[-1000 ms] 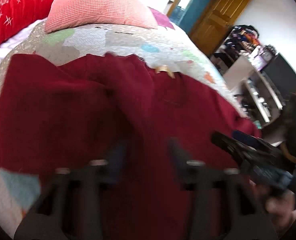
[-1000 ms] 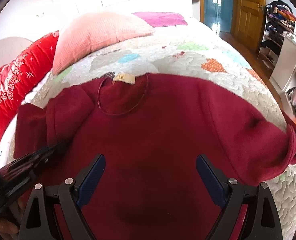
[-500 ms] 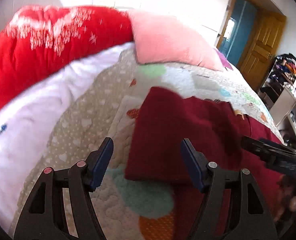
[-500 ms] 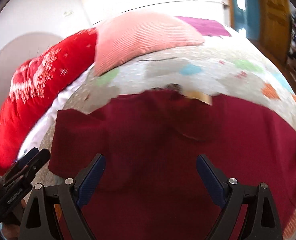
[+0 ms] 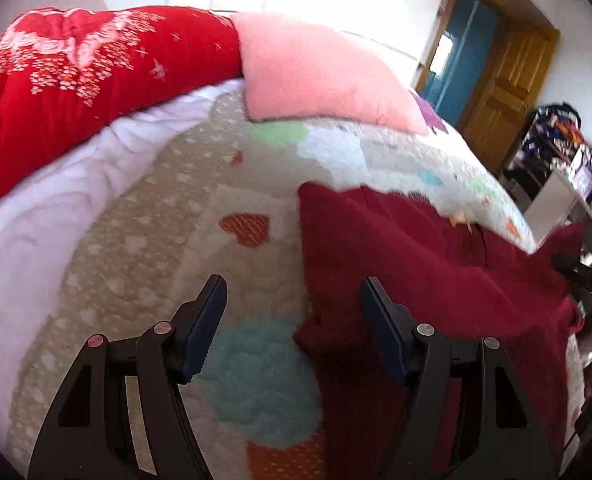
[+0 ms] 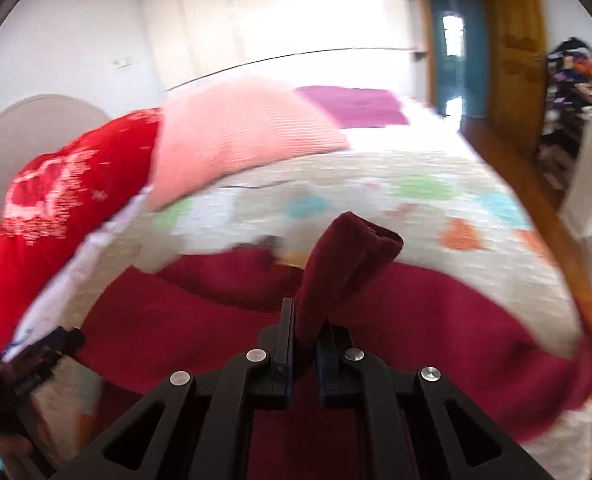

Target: Fold small clothes

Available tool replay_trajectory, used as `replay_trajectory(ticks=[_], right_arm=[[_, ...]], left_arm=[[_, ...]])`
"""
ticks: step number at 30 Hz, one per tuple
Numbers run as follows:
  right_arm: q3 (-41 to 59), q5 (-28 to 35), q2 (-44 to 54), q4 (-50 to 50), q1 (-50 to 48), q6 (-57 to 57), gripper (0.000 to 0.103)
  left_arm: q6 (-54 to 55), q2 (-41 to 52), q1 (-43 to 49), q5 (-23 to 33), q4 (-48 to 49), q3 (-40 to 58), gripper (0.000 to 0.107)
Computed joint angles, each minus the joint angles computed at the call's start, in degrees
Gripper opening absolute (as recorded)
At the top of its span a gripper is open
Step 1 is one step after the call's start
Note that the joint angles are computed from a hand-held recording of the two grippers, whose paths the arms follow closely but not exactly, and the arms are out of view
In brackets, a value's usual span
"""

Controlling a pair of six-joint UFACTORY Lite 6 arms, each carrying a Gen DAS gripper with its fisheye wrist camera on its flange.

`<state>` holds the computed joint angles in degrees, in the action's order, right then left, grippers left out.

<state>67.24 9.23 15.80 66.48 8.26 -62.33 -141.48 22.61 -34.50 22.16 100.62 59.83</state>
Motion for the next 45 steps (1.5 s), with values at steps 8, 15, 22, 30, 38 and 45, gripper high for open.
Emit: replay_trajectory(ticks=[8,15,22,30,38,45], right_arm=[[-7.3,12.0,1.7,6.5,-15.2,-9.3,0.044],[-7.3,8.2,-2.5,11.4,-18.4,-12.1,0.045],[12.9,14.4,13.8,-13.3,-3.5,-4.2,0.045],[27.3,16.5,28.3,-16.6,-0.3,-7.4,0.023],[23.0,8.6,23.5,-12.3,2.9,-10.8,0.004],[33.4,7.1,31.2,-37.2,6.1,18.5,0.004]], left_arm=[[8.7,5.0,-2.6,1.6,-7.1,5.0,0.070],[10.7,6.8,-1.2,-0.3,-9.6,6.2,0.070],[14.1,8.9,-0.1,-2.0,-13.8,7.5,0.074],[9.6,8.3,1.7,-4.8,-9.9,6.1,0.079],[5.2,6.4,1.5,-1.7,-7.2,4.1,0.079],[1.7,5.3,1.1,-0.7,-3.7,2.8,0.079]])
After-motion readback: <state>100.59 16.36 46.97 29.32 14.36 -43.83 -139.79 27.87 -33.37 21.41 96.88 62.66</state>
